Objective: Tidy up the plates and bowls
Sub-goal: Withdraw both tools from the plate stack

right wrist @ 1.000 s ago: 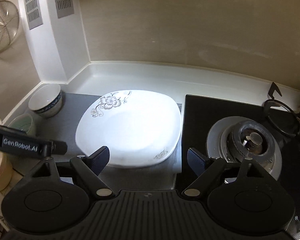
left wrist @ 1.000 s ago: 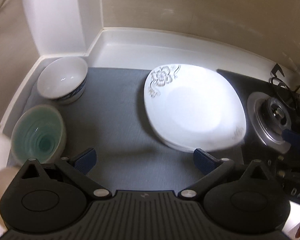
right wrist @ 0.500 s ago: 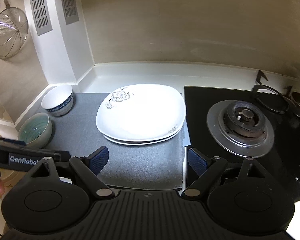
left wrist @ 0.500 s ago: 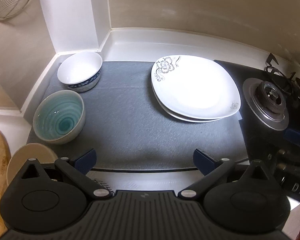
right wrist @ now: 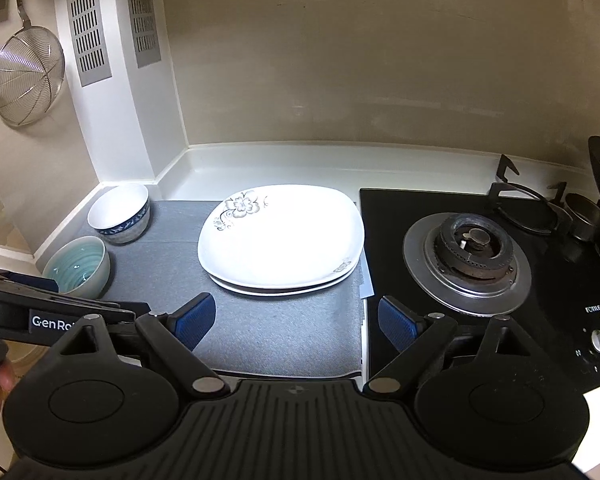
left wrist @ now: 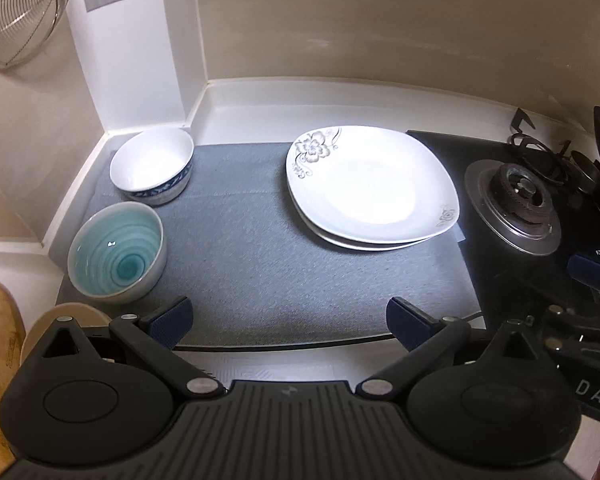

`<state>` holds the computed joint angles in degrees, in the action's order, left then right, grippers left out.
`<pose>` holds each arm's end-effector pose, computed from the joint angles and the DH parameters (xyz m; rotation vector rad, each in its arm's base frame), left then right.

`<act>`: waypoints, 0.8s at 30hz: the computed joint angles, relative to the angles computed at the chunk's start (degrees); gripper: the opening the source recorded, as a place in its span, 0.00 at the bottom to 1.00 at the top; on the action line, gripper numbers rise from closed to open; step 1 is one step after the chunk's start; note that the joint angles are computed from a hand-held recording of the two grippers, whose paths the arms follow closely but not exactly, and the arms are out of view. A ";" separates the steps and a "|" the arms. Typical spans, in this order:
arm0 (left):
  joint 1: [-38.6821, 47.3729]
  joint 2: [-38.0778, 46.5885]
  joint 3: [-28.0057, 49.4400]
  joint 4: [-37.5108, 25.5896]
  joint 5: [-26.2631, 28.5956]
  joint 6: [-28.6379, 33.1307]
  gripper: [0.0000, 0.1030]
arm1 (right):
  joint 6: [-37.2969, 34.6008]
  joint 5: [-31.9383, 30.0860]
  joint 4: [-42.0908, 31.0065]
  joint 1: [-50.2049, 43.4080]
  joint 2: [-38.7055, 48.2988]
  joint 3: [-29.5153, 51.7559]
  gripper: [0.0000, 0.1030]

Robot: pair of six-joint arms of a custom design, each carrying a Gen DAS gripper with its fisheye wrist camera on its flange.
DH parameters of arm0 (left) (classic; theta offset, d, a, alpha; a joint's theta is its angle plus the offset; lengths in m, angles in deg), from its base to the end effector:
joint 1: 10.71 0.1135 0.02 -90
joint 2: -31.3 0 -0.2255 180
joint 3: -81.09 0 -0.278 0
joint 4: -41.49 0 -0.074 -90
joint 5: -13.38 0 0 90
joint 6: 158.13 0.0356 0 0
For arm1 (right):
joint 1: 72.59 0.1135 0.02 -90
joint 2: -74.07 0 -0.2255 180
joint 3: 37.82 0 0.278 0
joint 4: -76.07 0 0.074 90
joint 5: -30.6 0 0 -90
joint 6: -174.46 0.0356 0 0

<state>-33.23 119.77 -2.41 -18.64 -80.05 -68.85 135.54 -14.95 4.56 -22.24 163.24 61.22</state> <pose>0.3302 -0.1346 0.2913 0.4440 2.4404 -0.0988 0.2348 0.2442 0.2991 0.2457 2.2404 -0.1416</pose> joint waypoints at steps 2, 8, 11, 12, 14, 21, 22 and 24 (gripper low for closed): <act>-0.25 -0.46 -0.37 0.39 -0.29 0.47 1.00 | 0.59 0.32 -0.42 0.22 0.16 0.22 0.87; -0.28 -1.26 -0.94 0.94 -1.10 0.89 1.00 | 0.82 0.67 -0.32 0.63 0.28 0.27 0.87; -0.14 -1.44 -1.08 0.87 -1.24 0.78 1.00 | 0.38 0.46 0.08 0.60 0.27 0.14 0.87; 0.00 -1.44 -1.09 0.82 -1.17 0.76 1.00 | 0.25 0.35 0.18 0.56 0.24 0.09 0.87; 0.26 -1.40 -1.11 0.77 -1.14 0.78 1.00 | -0.05 0.19 0.32 0.53 0.36 0.22 0.87; 0.88 -1.22 -1.00 0.27 -0.96 0.52 1.00 | -0.86 -0.73 0.74 0.43 0.50 0.32 0.87; 0.92 -1.12 -0.95 0.15 -0.92 0.43 1.00 | -1.05 -0.88 0.86 0.39 0.46 0.27 0.87; 0.99 -0.91 -0.83 -0.12 -0.89 0.26 1.00 | -1.26 -1.22 0.93 0.31 0.48 0.26 0.87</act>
<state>-32.24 118.87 -3.25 -18.76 -80.94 -68.59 134.28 -16.17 5.50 -21.93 163.72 61.48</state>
